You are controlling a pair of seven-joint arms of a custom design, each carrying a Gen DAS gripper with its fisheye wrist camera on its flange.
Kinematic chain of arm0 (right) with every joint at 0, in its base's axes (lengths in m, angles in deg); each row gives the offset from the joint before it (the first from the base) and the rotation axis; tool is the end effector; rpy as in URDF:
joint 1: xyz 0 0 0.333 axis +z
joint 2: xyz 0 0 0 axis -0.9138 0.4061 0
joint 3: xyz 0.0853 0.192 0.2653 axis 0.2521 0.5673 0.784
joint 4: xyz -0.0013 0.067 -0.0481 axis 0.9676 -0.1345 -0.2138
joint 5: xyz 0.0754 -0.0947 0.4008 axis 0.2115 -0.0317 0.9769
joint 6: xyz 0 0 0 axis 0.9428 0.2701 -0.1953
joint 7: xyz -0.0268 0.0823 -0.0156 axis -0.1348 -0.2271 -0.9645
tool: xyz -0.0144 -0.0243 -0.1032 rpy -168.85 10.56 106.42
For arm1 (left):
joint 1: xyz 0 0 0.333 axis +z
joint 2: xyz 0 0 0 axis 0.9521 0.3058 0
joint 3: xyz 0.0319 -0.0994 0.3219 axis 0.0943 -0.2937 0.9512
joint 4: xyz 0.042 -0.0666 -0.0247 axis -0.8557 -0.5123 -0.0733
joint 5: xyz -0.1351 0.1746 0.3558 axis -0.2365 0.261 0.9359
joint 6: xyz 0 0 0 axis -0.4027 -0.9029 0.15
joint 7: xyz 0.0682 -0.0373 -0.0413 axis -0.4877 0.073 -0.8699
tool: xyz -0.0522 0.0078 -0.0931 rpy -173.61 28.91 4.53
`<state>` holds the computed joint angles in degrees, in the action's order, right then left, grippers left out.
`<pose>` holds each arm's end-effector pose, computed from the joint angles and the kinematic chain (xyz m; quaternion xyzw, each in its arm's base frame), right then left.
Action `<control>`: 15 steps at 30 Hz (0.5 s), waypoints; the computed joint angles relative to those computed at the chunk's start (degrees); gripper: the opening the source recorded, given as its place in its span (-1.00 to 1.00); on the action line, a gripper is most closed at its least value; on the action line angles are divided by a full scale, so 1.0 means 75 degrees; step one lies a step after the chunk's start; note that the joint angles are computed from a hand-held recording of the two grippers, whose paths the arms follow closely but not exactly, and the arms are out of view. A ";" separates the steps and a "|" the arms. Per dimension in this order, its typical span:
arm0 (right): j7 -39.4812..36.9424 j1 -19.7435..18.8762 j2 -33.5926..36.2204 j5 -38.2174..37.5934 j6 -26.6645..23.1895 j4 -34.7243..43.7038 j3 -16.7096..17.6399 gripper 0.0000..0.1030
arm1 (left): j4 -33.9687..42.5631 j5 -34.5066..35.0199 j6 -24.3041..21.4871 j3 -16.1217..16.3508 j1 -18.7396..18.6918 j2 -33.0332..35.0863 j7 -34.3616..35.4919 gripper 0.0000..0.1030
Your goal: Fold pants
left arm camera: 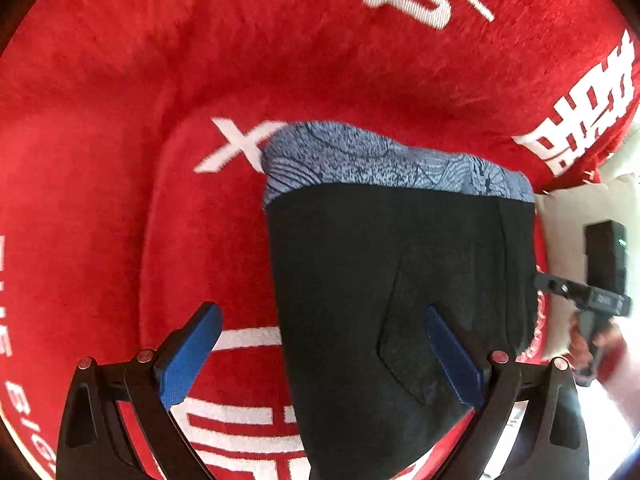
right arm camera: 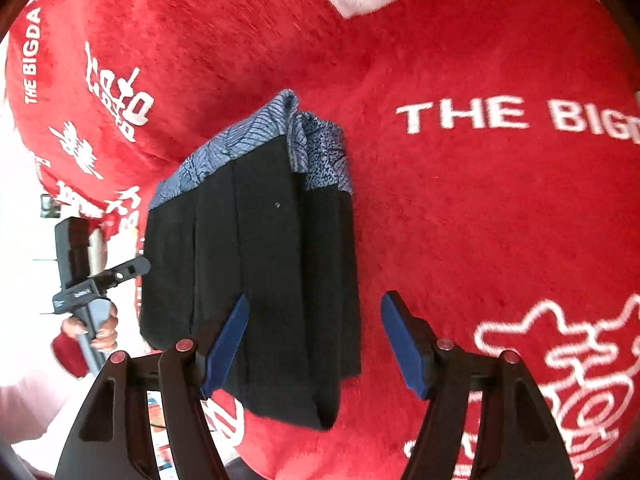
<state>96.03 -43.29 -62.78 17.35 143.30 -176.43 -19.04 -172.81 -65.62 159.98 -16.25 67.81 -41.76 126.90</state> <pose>0.4069 0.2024 0.4958 -0.6364 0.7060 0.2055 0.2331 0.4381 -0.0853 0.5053 0.6676 -0.7115 0.1654 0.1437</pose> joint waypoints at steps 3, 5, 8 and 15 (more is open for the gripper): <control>-0.0744 0.0153 0.0271 0.0963 0.0026 -0.0039 -0.0336 0.40 | 0.0066 -0.0255 -0.0185 0.0102 -0.0052 0.0244 0.0276 0.96; -0.1238 0.0150 0.0498 0.1539 -0.0045 -0.0009 -0.0457 0.40 | 0.0090 -0.0504 -0.0246 0.0126 -0.0067 0.0367 0.0430 0.96; -0.1860 0.0035 0.0817 0.2298 -0.0297 0.0086 -0.0530 0.40 | 0.0097 -0.0741 -0.0177 0.0052 -0.0059 0.0473 0.0463 0.96; -0.1693 -0.0385 0.0991 0.2683 -0.0527 0.0138 -0.0201 0.09 | 0.0016 -0.0963 0.0269 -0.0136 -0.0175 0.0436 0.0330 0.55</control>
